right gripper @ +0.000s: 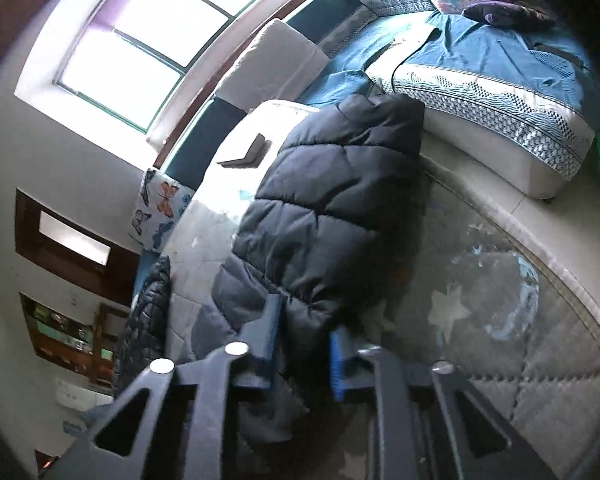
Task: Fold large clothes
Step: 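Grasp the jacket sleeve with the right gripper and lift it up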
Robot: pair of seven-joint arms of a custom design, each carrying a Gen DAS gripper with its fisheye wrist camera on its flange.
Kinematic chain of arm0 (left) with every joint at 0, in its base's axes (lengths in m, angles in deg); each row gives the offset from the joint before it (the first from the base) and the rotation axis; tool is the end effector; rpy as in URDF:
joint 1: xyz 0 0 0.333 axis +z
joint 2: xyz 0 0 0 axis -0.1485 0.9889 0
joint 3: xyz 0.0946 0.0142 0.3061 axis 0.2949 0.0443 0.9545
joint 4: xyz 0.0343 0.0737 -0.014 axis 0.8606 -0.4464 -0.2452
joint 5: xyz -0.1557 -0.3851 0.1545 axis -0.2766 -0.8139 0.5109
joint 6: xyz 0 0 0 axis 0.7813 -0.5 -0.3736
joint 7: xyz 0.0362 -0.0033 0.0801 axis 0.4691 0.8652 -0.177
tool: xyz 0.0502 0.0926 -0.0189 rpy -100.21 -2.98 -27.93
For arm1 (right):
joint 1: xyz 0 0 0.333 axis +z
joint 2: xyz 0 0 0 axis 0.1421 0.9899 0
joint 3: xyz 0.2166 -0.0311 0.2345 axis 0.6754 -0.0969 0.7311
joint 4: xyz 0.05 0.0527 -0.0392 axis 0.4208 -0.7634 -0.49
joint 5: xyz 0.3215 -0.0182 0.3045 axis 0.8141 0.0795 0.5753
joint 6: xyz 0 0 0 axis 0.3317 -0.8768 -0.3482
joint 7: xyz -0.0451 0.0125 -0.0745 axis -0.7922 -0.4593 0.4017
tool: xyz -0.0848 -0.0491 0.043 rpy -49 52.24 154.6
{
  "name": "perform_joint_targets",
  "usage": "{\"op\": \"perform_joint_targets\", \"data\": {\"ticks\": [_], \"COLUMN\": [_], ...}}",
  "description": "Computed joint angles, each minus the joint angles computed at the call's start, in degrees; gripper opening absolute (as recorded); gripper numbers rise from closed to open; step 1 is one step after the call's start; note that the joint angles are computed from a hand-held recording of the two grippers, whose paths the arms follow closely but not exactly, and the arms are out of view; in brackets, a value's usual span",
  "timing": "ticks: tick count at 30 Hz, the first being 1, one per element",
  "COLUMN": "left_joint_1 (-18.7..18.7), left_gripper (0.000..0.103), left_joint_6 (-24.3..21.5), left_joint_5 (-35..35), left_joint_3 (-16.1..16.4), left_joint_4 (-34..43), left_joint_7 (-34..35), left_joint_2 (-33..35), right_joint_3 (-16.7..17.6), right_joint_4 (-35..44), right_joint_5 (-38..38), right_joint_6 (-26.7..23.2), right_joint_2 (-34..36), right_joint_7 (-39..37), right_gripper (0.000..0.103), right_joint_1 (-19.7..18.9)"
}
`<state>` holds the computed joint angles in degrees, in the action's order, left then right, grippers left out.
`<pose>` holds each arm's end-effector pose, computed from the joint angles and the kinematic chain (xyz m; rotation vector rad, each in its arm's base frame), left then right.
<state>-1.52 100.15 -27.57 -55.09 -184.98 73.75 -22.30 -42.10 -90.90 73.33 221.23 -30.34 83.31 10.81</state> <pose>0.5977 0.0500 0.4943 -1.6355 2.5117 -0.9240 0.6959 0.0391 0.4389 -1.1055 1.9233 0.0306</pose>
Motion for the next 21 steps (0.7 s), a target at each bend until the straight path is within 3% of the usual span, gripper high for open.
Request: {"op": "perform_joint_targets", "data": {"ticks": [6, 10, 14, 18, 21], "left_joint_1": [-1.34, -2.02, -2.18, -1.48, 1.20], "left_gripper": [0.084, 0.084, 0.082, 0.082, 0.082], "left_joint_6": [3.71, 4.59, 0.66, -2.33, -8.31], "left_joint_5": [0.92, -2.35, -5.21, -3.27, -8.19], "left_joint_3": [-2.30, -3.66, -4.42, -5.41, -4.72], "left_joint_4": [2.75, 3.55, 5.57, 8.18, 9.37], "left_joint_7": [-2.44, 0.06, 3.58, 1.11, 1.32], "left_joint_2": [3.93, 5.22, 7.70, 10.78, 10.17], "right_joint_3": [0.54, -0.30, -0.79, -0.48, 0.10], "right_joint_4": [-1.57, -1.17, -0.27, 0.94, 1.82], "right_joint_5": [5.52, 6.40, 4.62, 2.73, 0.64], "right_joint_6": [2.53, 3.10, 4.22, 4.89, 5.64], "right_joint_2": [-4.99, -7.45, -9.48, -10.97, -12.33], "right_joint_7": [-8.11, -10.77, -10.86, -11.62, -12.85], "right_gripper": [0.013, 0.012, 0.012, 0.012, 0.012], "right_joint_1": [0.66, 2.23, 4.26, 6.52, 8.67]}}
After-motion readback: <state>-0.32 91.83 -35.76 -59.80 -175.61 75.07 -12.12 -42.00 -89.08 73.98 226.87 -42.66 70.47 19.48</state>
